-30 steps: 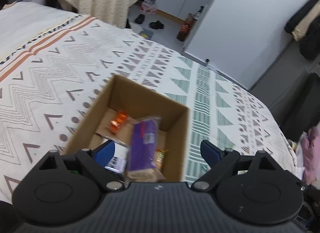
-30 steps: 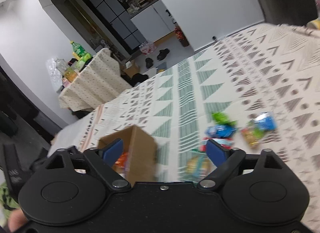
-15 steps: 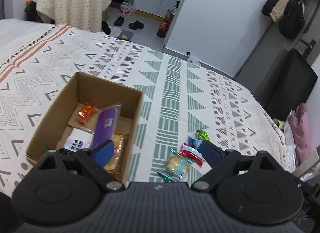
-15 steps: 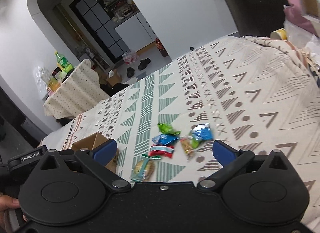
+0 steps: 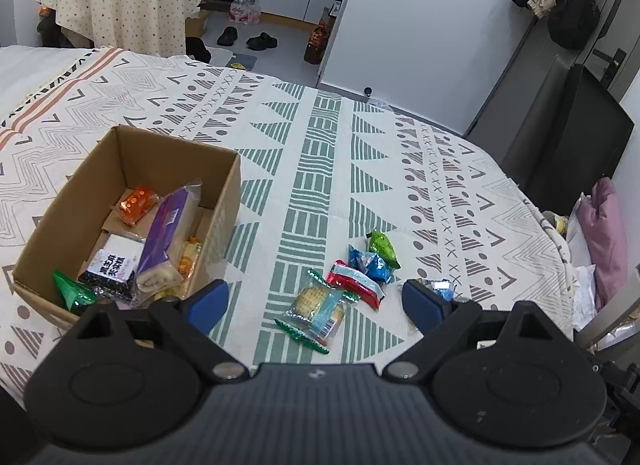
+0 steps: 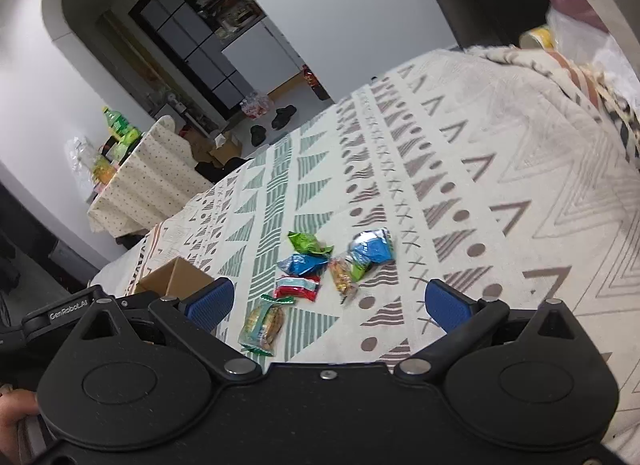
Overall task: Organize snacks
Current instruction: 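Move both grippers back toward the remaining snack pile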
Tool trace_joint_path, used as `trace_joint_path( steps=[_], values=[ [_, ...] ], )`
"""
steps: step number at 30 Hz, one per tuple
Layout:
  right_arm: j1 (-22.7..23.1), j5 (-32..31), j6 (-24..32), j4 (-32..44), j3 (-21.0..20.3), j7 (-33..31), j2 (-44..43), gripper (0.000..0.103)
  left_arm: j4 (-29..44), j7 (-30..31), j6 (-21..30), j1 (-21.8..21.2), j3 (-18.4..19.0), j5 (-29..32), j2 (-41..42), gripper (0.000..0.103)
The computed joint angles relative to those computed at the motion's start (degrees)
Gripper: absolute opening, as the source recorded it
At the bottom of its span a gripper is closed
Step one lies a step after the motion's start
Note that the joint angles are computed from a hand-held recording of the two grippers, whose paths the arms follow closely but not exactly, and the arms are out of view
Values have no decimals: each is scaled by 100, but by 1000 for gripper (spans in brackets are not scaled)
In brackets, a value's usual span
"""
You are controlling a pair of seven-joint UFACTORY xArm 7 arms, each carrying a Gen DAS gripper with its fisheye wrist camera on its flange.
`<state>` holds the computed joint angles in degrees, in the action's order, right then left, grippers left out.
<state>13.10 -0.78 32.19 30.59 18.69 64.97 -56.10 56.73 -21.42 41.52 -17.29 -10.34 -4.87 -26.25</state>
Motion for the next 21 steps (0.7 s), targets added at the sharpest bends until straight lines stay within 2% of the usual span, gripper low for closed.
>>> trace_joint_path(
  steps=[12, 21],
  values=[
    [37, 204, -587, -181, -252, 43, 661, 86, -13, -145, -432, -183, -149, 56, 640, 87],
    [86, 170, -763, -10, -342, -171, 1319, 82, 145, 41, -405, -201, -74, 249, 1376, 84]
  ],
)
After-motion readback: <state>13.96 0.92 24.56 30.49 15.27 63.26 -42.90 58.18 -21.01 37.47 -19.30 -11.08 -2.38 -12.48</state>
